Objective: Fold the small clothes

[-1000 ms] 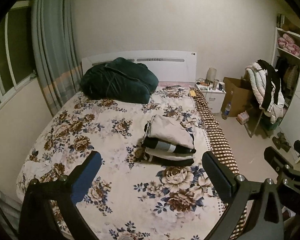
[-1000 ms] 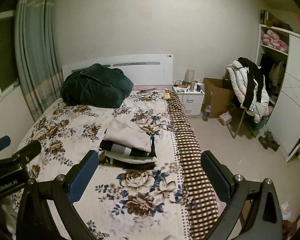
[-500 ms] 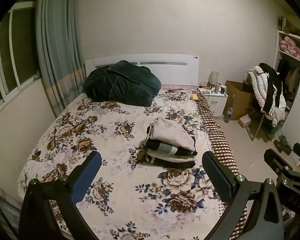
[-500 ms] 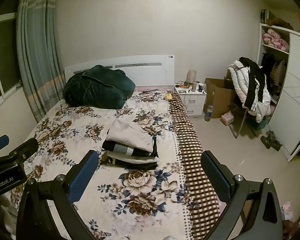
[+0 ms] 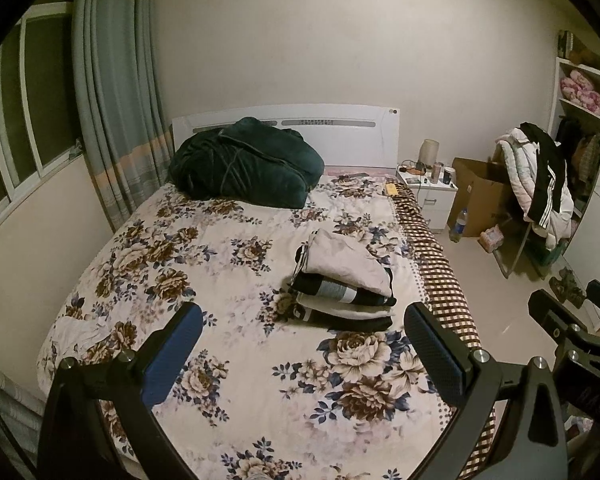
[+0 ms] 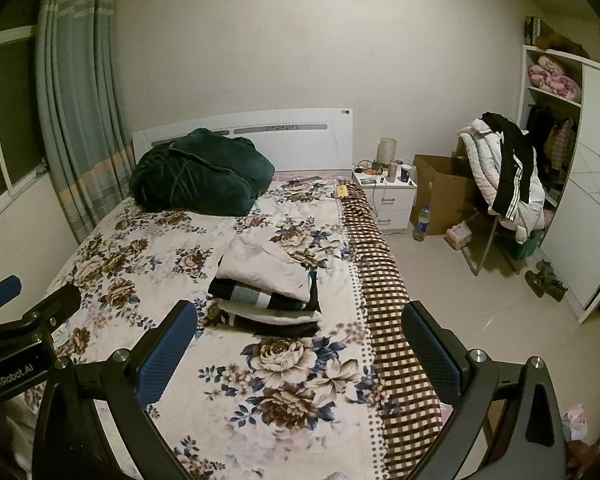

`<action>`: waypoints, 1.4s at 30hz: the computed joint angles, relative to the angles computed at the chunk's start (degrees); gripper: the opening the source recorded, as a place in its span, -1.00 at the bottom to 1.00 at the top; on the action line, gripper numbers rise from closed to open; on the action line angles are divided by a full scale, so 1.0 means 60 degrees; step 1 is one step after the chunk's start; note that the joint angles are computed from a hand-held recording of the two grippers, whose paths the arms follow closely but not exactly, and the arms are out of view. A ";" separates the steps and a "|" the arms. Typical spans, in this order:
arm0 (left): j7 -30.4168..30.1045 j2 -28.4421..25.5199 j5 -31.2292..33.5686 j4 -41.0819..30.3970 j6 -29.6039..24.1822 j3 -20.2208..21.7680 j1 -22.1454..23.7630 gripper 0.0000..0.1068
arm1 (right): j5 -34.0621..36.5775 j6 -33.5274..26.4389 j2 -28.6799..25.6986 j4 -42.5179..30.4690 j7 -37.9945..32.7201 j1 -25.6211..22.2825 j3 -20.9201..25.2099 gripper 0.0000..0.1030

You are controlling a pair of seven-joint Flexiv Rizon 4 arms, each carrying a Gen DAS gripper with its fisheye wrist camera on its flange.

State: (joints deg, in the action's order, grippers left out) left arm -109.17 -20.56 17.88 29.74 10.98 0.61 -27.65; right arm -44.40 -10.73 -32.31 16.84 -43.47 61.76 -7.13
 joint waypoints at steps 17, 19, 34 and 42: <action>-0.0088 0.0321 0.0159 0.0498 0.0223 -0.0111 0.0046 0.93 | 0.0054 0.0154 0.0194 0.0382 0.0123 0.0051 -0.0082 1.00; -0.0098 0.0316 0.0172 0.0467 0.0202 -0.0116 0.0038 0.93 | 0.0046 0.0170 0.0230 0.0457 0.0130 0.0057 -0.0087 1.00; -0.0127 0.0301 0.0275 0.0353 0.0161 -0.0127 -0.0007 0.93 | -0.0059 0.0297 0.0423 0.0845 0.0263 0.0114 -0.0011 1.00; -0.0136 0.0095 0.0321 -0.0131 -0.0079 0.0005 -0.0151 0.93 | -0.0126 0.0272 0.0429 0.0867 0.0290 0.0138 0.0032 1.00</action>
